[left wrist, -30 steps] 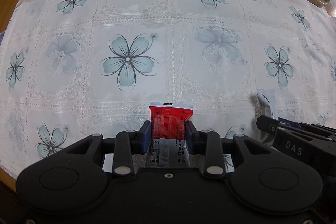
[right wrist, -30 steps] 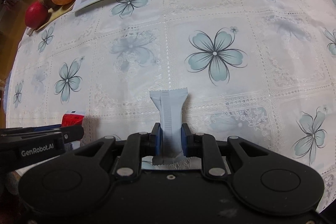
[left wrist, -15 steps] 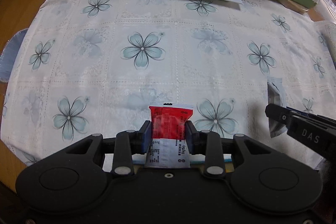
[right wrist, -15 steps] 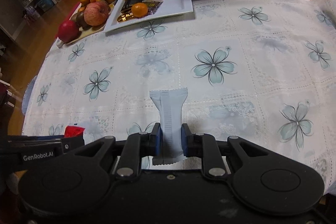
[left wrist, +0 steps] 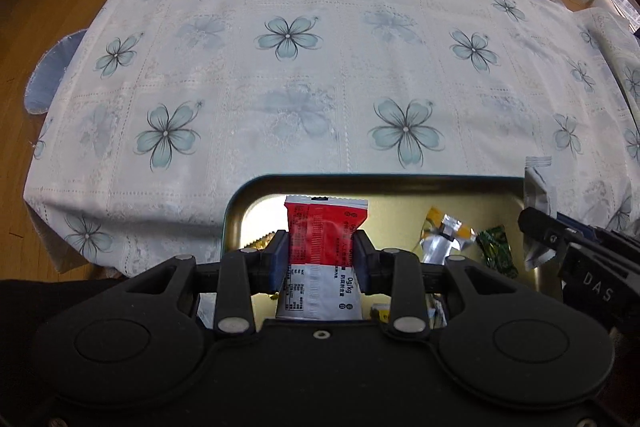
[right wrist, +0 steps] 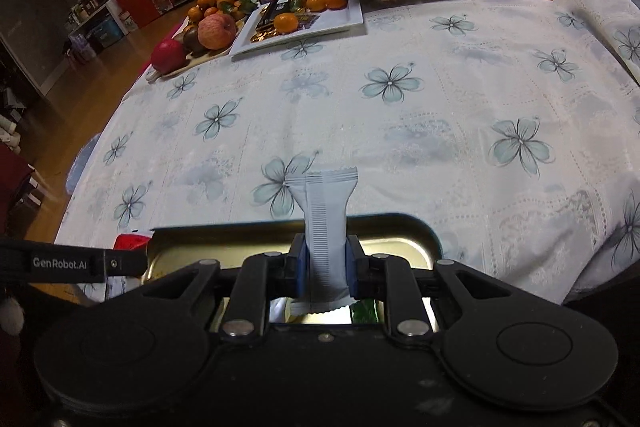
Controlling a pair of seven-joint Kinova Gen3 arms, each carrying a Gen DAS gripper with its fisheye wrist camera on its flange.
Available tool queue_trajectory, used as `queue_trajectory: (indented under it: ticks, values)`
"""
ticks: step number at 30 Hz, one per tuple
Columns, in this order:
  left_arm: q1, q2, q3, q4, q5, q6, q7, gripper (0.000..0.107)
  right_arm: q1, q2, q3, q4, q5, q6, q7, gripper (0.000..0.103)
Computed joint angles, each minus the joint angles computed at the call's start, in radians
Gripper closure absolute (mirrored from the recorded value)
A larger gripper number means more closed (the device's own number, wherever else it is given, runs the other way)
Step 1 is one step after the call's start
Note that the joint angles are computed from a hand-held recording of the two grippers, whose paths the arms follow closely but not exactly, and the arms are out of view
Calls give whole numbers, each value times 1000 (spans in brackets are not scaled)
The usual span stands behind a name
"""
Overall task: Organize snacks
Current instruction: 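Open the left tool to drop the red-white packet while the right tool releases the white bar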
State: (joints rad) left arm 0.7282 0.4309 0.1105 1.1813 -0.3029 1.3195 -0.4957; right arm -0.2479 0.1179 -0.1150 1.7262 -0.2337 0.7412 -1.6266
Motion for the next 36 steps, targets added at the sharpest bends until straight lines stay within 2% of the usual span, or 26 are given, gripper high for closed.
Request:
queue_trajectory:
  ticks: [3, 7, 12, 16, 24, 32, 36]
  values:
    - [-20, -8, 16, 11, 49, -1, -16, 66, 10, -10, -6, -4, -33, 84, 48, 82]
    - [-39, -9, 27, 8, 97, 12, -44, 66, 0, 7, -2, -55, -20, 221, 37, 82]
    - [-94, -11, 40, 4, 188, 23, -94, 66, 33, 53, 3, -130, -103, 381, 87, 82]
    - [-117, 3, 32, -31, 216, 56, -120, 66, 18, 95, 0, -209, -81, 471, 81, 82]
    - [-124, 54, 2, -134, 177, 132, -153, 66, -15, 137, 2, -317, -19, 506, 31, 82]
    - [-124, 63, -7, -82, 167, 51, -178, 66, -48, 181, -4, -383, 13, 526, -31, 82]
    - [-128, 37, -3, 4, 164, -41, -194, 65, -66, 197, -5, -401, 35, 539, -58, 82]
